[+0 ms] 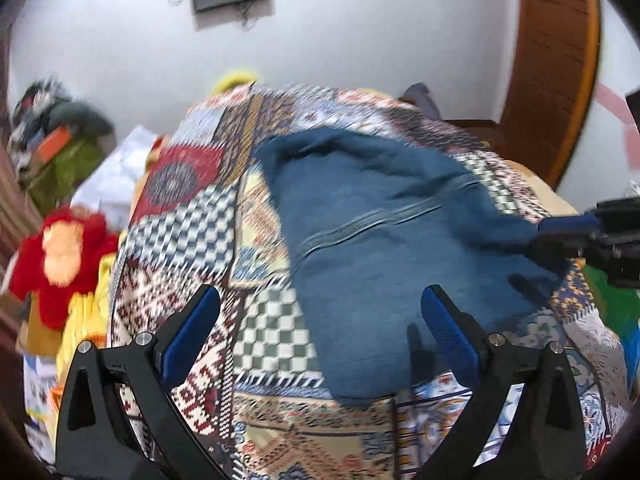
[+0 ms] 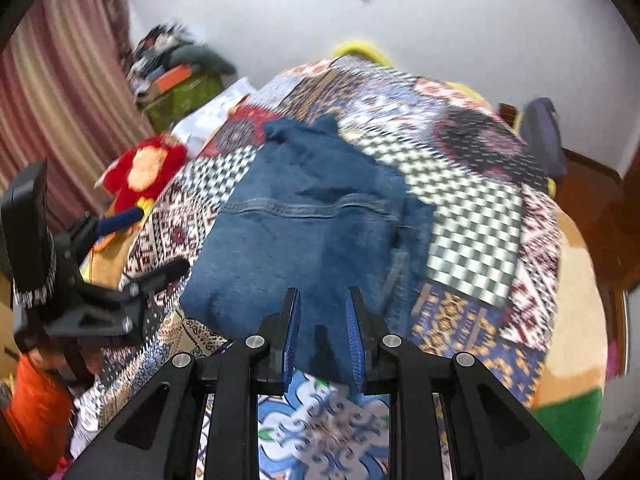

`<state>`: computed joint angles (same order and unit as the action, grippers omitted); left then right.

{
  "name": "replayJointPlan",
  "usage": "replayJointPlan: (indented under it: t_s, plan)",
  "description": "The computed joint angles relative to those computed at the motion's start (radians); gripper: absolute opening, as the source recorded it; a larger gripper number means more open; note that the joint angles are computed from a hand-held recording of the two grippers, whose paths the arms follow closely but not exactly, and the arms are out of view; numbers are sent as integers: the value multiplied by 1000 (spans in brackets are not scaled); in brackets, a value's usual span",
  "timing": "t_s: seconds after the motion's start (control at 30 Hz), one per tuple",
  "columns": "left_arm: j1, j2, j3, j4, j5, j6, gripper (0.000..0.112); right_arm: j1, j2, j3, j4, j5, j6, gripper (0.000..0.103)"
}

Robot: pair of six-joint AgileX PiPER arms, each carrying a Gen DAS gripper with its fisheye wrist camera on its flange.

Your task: Fold large clothes

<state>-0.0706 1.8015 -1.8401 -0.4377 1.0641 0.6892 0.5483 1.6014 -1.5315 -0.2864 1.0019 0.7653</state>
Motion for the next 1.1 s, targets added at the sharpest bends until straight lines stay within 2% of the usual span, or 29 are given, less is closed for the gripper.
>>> replayJointPlan:
  t_s: [0.2, 0.3, 0.43, 0.53, 0.7, 0.83, 0.87, 0.9, 0.93, 0.97, 1.03, 1.1]
  plan:
    - [21, 127, -69, -12, 110, -51, 102, 0, 189, -78, -55, 54, -72, 19]
    - [31, 134, -18, -62, 92, -32, 103, 12, 182, -24, -97, 20, -62, 19]
    - [60, 180, -50, -121, 148, -45, 103, 28, 142, 49, -142, -22, -37, 19]
    - [67, 163, -10, -129, 130, -28, 103, 27, 119, 72, -138, -19, -28, 19]
    - [70, 71, 113, -115, 27, 50, 103, 31, 51, 127, -124, -12, -3, 19]
    - [99, 73, 109, -135, 73, 32, 103, 19, 0, 179, -104, 6, 13, 19]
    - [102, 59, 124, -131, 63, 31, 103, 25, 1, 174, -120, 41, 29, 19]
    - [105, 38, 145, -129, 51, 36, 103, 45, 19, 153, -177, 116, 67, 25]
    - [109, 16, 169, -117, 30, 42, 103, 56, 22, 151, -214, 158, 89, 35]
    - [108, -2, 186, -92, 8, 37, 103, 55, -1, 175, -232, 161, 109, 56]
    - [105, -33, 220, -12, -42, 22, 103, 43, -45, 227, -249, 150, 142, 73]
    - [119, -38, 224, 25, -50, 19, 103, 8, -86, 266, -214, 132, 130, 73]
